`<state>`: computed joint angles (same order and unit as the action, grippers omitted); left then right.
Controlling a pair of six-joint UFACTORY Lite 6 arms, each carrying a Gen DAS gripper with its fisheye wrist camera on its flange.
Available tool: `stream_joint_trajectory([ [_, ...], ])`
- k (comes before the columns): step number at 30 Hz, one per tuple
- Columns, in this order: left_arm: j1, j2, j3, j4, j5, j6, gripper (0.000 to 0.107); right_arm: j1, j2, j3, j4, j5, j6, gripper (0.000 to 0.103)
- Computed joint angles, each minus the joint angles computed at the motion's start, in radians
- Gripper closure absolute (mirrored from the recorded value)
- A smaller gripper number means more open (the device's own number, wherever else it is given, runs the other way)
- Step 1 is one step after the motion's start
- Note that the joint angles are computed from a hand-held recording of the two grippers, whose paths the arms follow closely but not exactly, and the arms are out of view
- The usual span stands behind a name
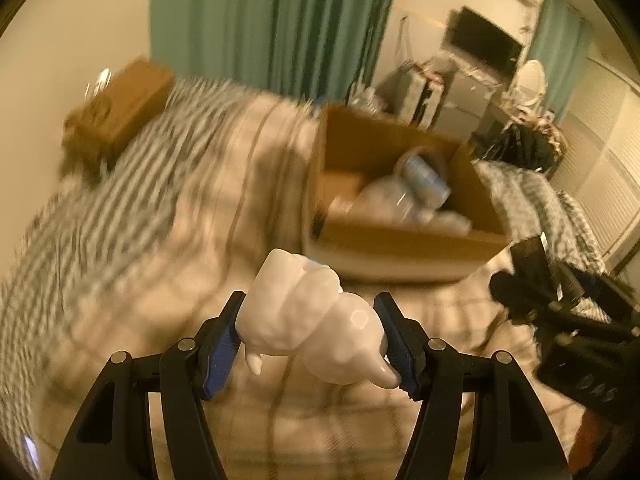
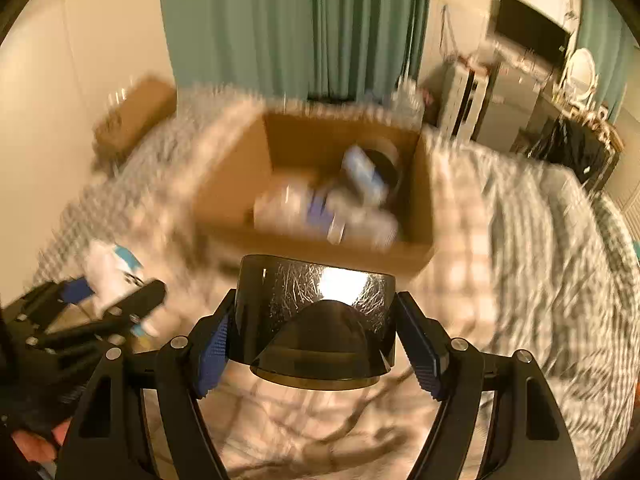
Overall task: Organize objects
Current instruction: 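Grasp the black clip with the right tool while the left tool holds the figurine, then lower figurine and clip into the box and open both tools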
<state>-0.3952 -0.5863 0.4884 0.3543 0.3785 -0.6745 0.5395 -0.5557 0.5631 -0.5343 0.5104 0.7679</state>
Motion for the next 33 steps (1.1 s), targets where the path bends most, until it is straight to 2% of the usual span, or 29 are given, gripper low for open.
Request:
stream_joint_trajectory([
  [4,-0.03,0.089,0.219,0.016,0.046,0.019,0.041,-0.096,0.031,0.237,0.12,0.057,-0.214,0.028],
  [7,-0.059,0.199,0.41,0.089,0.077,-0.015,0.041,-0.157,0.104,0.423,0.183,0.085,-0.33,0.028],
  [10,-0.064,0.305,0.568,0.09,0.071,0.006,0.041,-0.212,0.196,0.61,0.253,0.1,-0.434,0.028],
  [14,-0.076,0.444,0.711,0.157,0.044,-0.016,0.041,-0.293,0.313,0.747,0.389,0.073,-0.568,0.028],
  [20,-0.051,0.609,0.752,0.162,-0.06,-0.03,0.041,-0.392,0.422,0.729,0.606,-0.042,-0.745,0.028],
  [24,-0.041,0.727,0.762,0.253,-0.117,-0.113,0.041,-0.448,0.535,0.677,0.776,-0.132,-0.9,0.028],
  [29,0.004,0.886,0.794,0.153,-0.209,-0.028,0.041,-0.504,0.676,0.656,0.969,-0.184,-1.104,0.028],
  [31,0.002,0.953,0.825,0.199,-0.21,-0.074,0.041,-0.521,0.733,0.654,1.059,-0.2,-1.2,0.028],
  [33,0.008,0.999,0.842,0.156,-0.219,-0.03,0.041,-0.526,0.784,0.659,1.106,-0.216,-1.251,0.028],
])
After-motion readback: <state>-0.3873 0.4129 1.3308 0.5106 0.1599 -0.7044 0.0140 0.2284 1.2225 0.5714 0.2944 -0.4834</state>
